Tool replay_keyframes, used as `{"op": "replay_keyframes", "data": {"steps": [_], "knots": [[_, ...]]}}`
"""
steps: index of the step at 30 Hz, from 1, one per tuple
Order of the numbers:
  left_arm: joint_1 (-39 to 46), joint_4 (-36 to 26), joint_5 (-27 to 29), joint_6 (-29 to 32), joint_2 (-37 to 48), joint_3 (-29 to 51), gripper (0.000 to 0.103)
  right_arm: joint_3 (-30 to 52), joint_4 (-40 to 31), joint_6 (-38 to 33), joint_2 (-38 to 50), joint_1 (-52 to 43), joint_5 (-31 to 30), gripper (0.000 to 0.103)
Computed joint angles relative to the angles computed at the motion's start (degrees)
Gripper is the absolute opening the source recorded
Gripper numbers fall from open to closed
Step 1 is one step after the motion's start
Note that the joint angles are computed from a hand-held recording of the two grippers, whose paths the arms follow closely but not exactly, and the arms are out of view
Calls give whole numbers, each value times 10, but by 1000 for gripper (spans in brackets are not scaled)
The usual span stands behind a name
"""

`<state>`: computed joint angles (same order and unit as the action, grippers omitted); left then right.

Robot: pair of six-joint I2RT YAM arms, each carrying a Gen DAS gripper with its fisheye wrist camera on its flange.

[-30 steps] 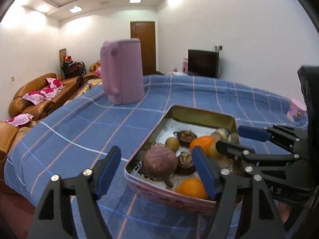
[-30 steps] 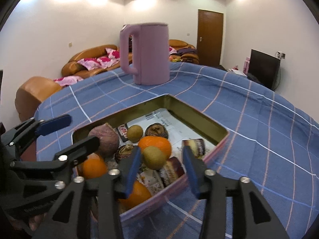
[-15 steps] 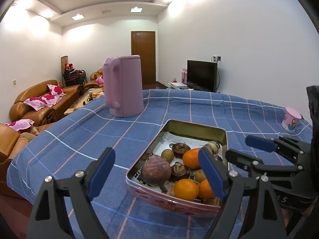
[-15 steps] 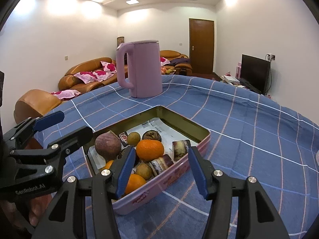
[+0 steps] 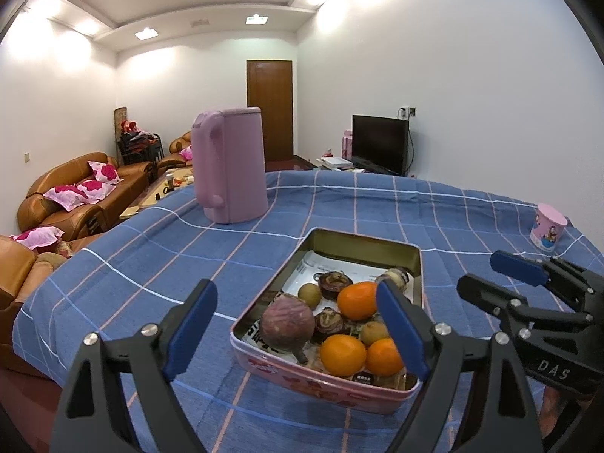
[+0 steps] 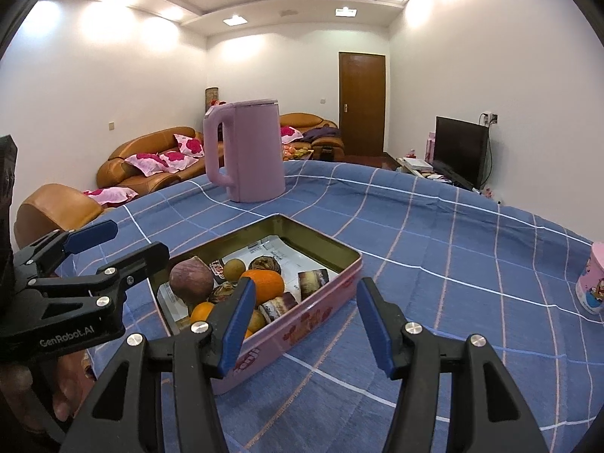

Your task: Organize fruits

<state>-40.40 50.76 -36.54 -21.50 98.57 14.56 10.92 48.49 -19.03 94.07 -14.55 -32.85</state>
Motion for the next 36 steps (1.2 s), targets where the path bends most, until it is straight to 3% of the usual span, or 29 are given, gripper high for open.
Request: {"op": "replay_keyframes", "data": {"steps": [21,31,36], "knots": [[-33,-39,-24,-16,-18,10,89,-24,-7,-13,-32,-64,-52,59],[-63,-53,-53,-11,-31,16,102,-25,-9,-18,-35,-90,-72,59],[-71,-52,-58,-7,-39,16,103,-24,-14,-23,-37,-109,-84,59]]}}
